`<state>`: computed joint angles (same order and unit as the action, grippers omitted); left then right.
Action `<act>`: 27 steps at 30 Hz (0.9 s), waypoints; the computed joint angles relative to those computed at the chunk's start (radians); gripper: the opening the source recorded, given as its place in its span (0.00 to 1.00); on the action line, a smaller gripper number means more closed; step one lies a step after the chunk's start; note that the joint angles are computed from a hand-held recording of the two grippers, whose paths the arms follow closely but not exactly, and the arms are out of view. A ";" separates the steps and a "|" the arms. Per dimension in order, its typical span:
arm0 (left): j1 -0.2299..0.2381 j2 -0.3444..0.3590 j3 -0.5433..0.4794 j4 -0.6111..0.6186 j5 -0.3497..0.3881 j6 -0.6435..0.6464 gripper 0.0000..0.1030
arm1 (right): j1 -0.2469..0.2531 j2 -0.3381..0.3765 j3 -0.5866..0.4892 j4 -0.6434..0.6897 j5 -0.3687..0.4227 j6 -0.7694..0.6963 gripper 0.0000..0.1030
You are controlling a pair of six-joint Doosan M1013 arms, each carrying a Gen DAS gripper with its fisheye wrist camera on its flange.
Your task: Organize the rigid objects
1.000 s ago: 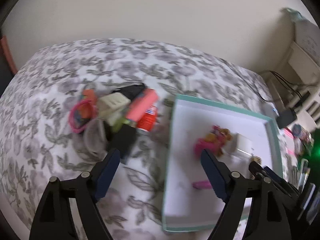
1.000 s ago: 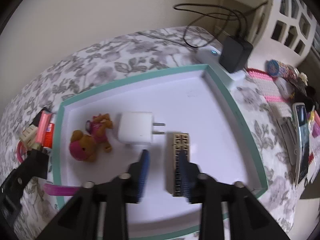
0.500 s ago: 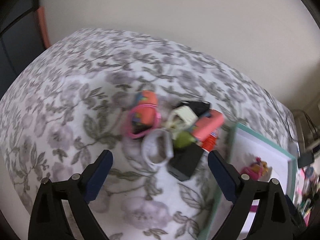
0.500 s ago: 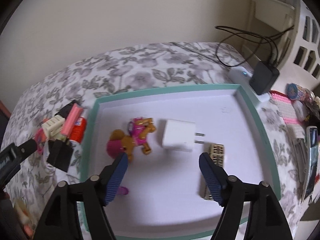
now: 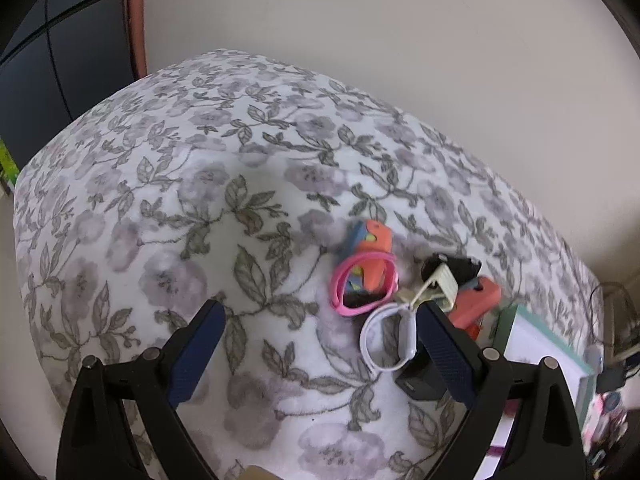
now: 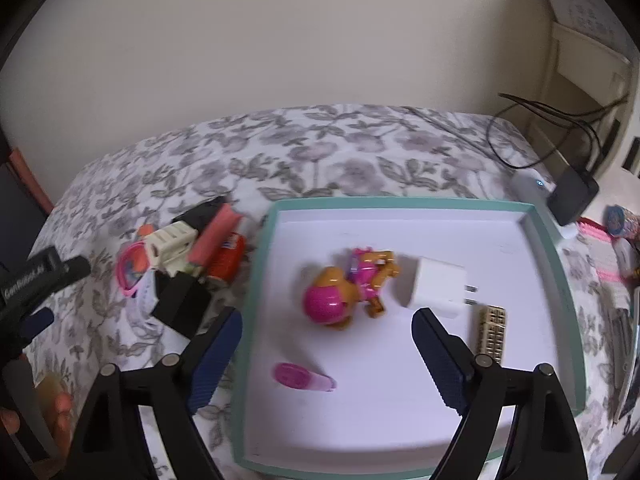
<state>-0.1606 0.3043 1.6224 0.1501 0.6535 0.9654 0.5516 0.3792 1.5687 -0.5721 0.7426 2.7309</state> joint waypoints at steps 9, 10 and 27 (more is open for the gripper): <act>0.016 0.029 -0.051 -0.086 0.030 0.004 0.94 | 0.010 0.035 -0.071 -0.005 -0.024 -0.073 0.99; 0.017 0.035 -0.060 -0.088 0.036 0.001 0.94 | 0.007 0.043 -0.085 0.009 -0.025 -0.088 0.99; 0.064 0.147 -0.176 -0.153 0.159 0.059 0.94 | -0.035 0.162 -0.252 0.366 -0.020 -0.384 0.86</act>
<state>-0.0967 0.4515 1.4468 -0.0027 0.8123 1.0239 0.5167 0.5409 1.3168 -0.2063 0.7221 2.3466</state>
